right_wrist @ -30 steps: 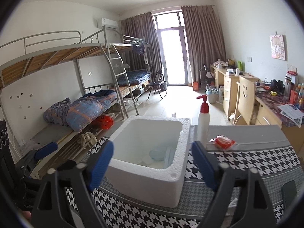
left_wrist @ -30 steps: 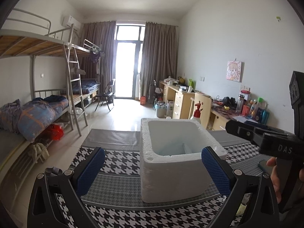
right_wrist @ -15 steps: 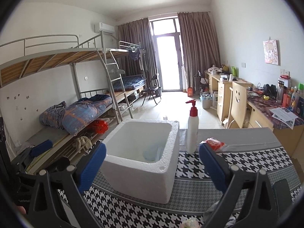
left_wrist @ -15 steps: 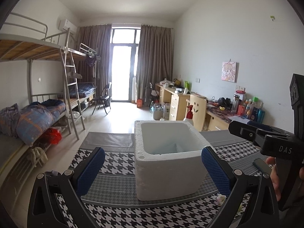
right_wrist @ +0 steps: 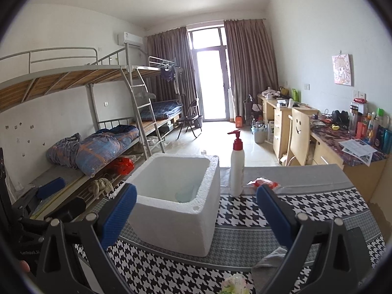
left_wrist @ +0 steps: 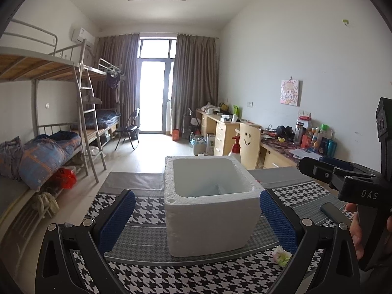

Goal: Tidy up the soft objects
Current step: 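Move both grippers back toward the grey sock and green packet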

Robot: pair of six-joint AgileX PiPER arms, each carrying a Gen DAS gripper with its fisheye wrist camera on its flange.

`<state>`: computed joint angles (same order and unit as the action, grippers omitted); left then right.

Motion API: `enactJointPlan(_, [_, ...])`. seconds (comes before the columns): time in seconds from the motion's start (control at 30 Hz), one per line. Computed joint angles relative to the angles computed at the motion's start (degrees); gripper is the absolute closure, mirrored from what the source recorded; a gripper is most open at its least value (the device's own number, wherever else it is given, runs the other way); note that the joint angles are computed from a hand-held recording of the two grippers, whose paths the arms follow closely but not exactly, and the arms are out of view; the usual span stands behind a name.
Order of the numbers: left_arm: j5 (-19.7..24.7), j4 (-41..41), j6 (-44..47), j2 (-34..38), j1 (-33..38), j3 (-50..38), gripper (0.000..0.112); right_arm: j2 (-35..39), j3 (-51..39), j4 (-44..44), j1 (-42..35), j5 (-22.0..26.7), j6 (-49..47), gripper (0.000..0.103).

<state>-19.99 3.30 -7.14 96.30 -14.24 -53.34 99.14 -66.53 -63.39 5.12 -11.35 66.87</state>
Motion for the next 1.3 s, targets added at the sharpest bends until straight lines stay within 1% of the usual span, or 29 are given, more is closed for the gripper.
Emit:
enactJointPlan(0.13, [-0.89, 1.10, -0.94, -0.62, -0.21, 1.11, 0.010, -1.02, 1.41, 2.31, -0.39, -0.15, -2.65, 0.003])
enactJointPlan(0.23, [-1.13, 2.01, -1.39, -0.78, -0.88, 1.63, 0.010, -1.91, 3.31, 8.31, -0.71, -0.34, -9.05, 0.003])
enactJointPlan(0.3, [-1.15, 4.12, -3.26, -0.74, -0.76, 1.74, 0.010, -2.28, 4.33, 12.52, -0.89, -0.37, -13.52, 0.003])
enactJointPlan(0.4, [-1.11, 6.39, -5.44, -0.63, -0.94, 1.68, 0.010, -2.58, 5.07, 12.53, -1.39, -0.42, -13.54, 0.003])
enactJointPlan(0.5, [-1.86, 7.02, -5.83, -0.44, -1.40, 2.14, 0.010, -3.18, 6.64, 16.04, -2.20, -1.17, -17.17, 0.003])
enactJointPlan(0.67, [-2.83, 7.60, -5.90, 0.56, -2.37, 2.40, 0.010, -3.67, 8.69, 19.24, -3.01, -2.63, -20.60, 0.003])
enactJointPlan(0.73, [-3.44, 8.10, -6.52, 0.84, -2.62, 2.57, 0.010, -3.81, 9.50, 22.05, -3.00, -2.81, -23.53, 0.003])
enactJointPlan(0.9, [-3.80, 7.89, -6.44, 1.65, -3.78, 2.78, 0.010, -3.98, 11.35, 24.34, -4.15, -4.78, -25.79, 0.003])
enactJointPlan(1.0, [-4.46, 9.58, -8.51, 2.19, -4.03, 3.09, 0.010, -3.91, 12.28, 25.59, -4.62, -5.53, -26.99, 0.003])
enactJointPlan(1.1, [-4.49, 9.57, -8.61, 2.75, -4.86, 3.13, 0.010, -4.04, 13.63, 28.73, -5.07, -6.37, -29.86, 0.003])
enactJointPlan(1.2, [-4.60, 10.37, -9.39, 3.25, -5.39, 3.13, 0.010, -4.22, 14.69, 28.51, -5.95, -7.19, -29.31, 0.003])
enactJointPlan(1.3, [-5.20, 7.65, -6.62, 3.59, -6.55, 3.38, 0.010, -4.70, 16.20, 34.64, -5.87, -7.95, -35.07, 0.003])
